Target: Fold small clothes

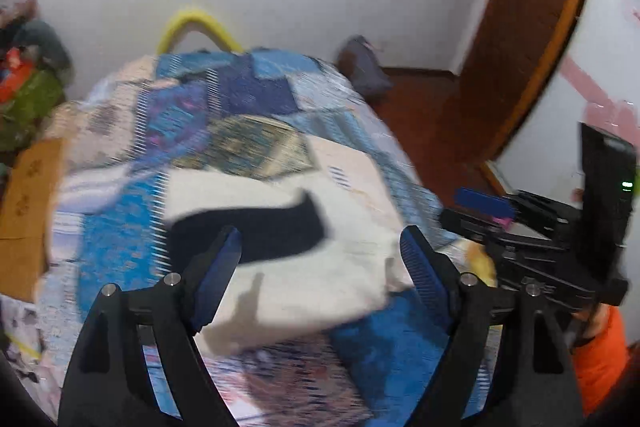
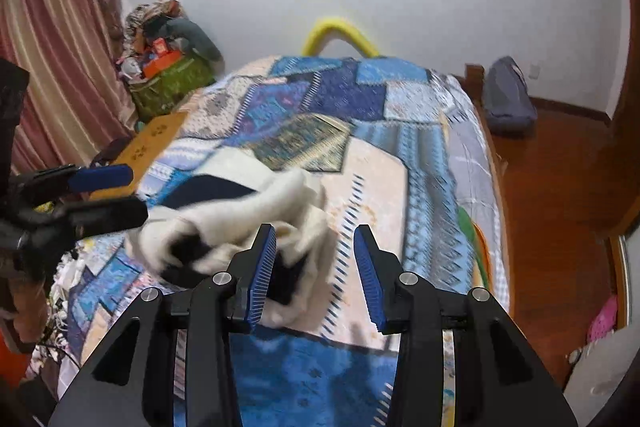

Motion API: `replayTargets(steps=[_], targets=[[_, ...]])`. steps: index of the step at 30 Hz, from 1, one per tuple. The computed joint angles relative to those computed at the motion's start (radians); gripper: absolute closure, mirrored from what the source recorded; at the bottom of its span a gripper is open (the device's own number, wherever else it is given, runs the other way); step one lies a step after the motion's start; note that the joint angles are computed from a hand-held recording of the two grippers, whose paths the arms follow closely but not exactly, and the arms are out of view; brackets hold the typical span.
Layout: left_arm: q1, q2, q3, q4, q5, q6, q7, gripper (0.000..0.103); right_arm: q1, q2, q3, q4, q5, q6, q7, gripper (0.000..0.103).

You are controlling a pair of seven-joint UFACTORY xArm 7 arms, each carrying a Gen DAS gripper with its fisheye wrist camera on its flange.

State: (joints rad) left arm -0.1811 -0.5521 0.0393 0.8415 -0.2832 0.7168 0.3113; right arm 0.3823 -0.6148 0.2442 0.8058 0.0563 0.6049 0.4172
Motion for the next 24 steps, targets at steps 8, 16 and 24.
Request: replayTargets(steps=[8, 16, 24], targets=[[0.099, 0.084, 0.061, 0.037, 0.073, -0.044, 0.061, 0.022, 0.031, 0.219, 0.040, 0.175, -0.025, -0.064, -0.026, 0.066], [0.140, 0.204, 0.086, 0.047, 0.006, -0.025, 0.152, 0.022, 0.073, 0.394, 0.054, 0.273, -0.072, -0.029, -0.027, 0.066], [0.130, 0.183, 0.071, -0.106, -0.072, -0.093, 0.237, 0.013, 0.091, 0.292, 0.043, 0.060, -0.094, -0.044, 0.020, 0.065]])
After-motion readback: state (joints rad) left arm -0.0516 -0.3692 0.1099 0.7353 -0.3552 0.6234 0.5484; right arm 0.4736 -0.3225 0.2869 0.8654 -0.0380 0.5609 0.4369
